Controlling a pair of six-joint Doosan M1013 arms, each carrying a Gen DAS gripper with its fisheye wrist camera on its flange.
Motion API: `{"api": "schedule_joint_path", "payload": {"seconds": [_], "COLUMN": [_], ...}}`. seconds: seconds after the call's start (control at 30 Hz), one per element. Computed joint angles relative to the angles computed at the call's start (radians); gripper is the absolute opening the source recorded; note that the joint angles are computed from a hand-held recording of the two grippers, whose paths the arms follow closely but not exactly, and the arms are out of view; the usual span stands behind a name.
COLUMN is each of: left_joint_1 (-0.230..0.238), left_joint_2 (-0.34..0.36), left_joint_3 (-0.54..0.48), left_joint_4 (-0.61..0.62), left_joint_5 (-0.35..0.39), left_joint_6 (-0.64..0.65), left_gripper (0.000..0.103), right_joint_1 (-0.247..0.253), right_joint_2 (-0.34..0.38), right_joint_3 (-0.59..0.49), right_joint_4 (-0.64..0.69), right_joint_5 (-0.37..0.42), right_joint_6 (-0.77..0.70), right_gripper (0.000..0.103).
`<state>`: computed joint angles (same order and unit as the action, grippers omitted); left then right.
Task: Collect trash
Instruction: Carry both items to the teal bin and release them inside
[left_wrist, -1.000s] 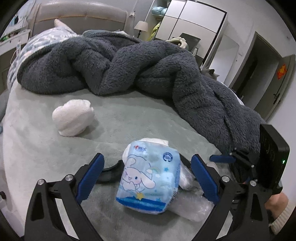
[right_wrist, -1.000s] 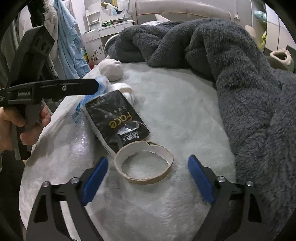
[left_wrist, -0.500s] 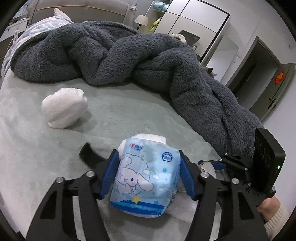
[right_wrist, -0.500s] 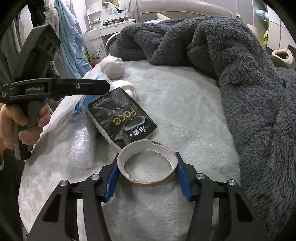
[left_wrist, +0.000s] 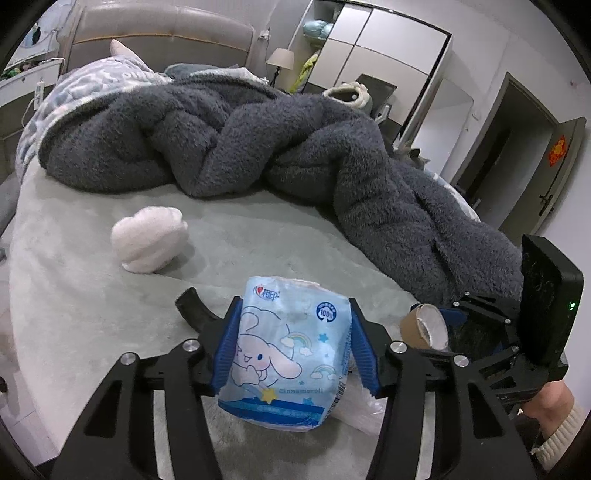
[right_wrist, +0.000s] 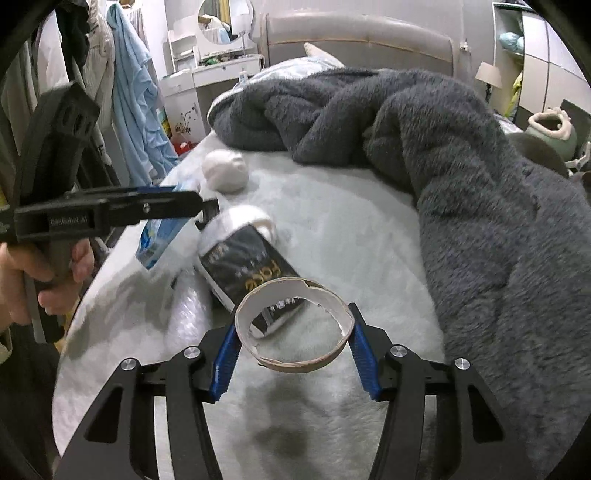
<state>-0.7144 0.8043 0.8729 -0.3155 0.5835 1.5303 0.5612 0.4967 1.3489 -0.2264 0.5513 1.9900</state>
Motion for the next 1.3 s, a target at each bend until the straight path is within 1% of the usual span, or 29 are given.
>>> {"api": "schedule_joint_path", "payload": {"seconds": [0.1,0.23,0.37,0.47,0.67,0.93,1.03,1.17,1.3], "left_joint_1": [-0.002,-0.007,-0.008,-0.01,-0.013,-0.011,-0.007,-0.001,0.015], "left_joint_2": [-0.02,-0.044,-0.08,-0.111,-0.169,-0.239,-0.254,-0.267,-0.273], "left_joint_3": [0.029,0.054,0.1,0.141,0.226,0.338,0.365,0.39,0.411], "left_joint_4": [0.05,0.189,0.297,0.374,0.481,0.642,0.682,0.741,0.723], "left_joint_5": [-0.024,-0.015,-0.02,-0.026,-0.027,-0.005,0.009,0.054,0.073], "left_joint_6": [-0.059,-0.193,-0.313,-0.389,-0.516,-0.707,-0.76,-0.81,-0.794], "left_gripper": [0.057,0.057,0.057,0.058,0.057,0.057,0.058,0.058,0.058], "right_joint_1": [0.005,0.017,0.032,0.04,0.056,0.081,0.091,0.102,0.11], "right_joint_2": [-0.009,-0.011,-0.007,-0.001,0.015,0.052,0.07,0.097,0.126], "right_joint_3": [0.0,-0.014,-0.037,-0.051,-0.086,-0.165,-0.2,-0.246,-0.294], "right_joint_4": [-0.023,-0.028,-0.03,-0.013,0.026,0.118,0.144,0.172,0.212], "right_joint_5": [-0.013,-0.026,-0.029,-0.032,-0.045,-0.04,-0.029,-0.009,0.012], "right_joint_6": [0.037,0.053,0.039,0.022,0.003,-0.091,-0.123,-0.158,-0.195], "right_gripper": [0.055,0.055,0.056,0.056,0.056,0.056,0.056,0.056,0.056]}}
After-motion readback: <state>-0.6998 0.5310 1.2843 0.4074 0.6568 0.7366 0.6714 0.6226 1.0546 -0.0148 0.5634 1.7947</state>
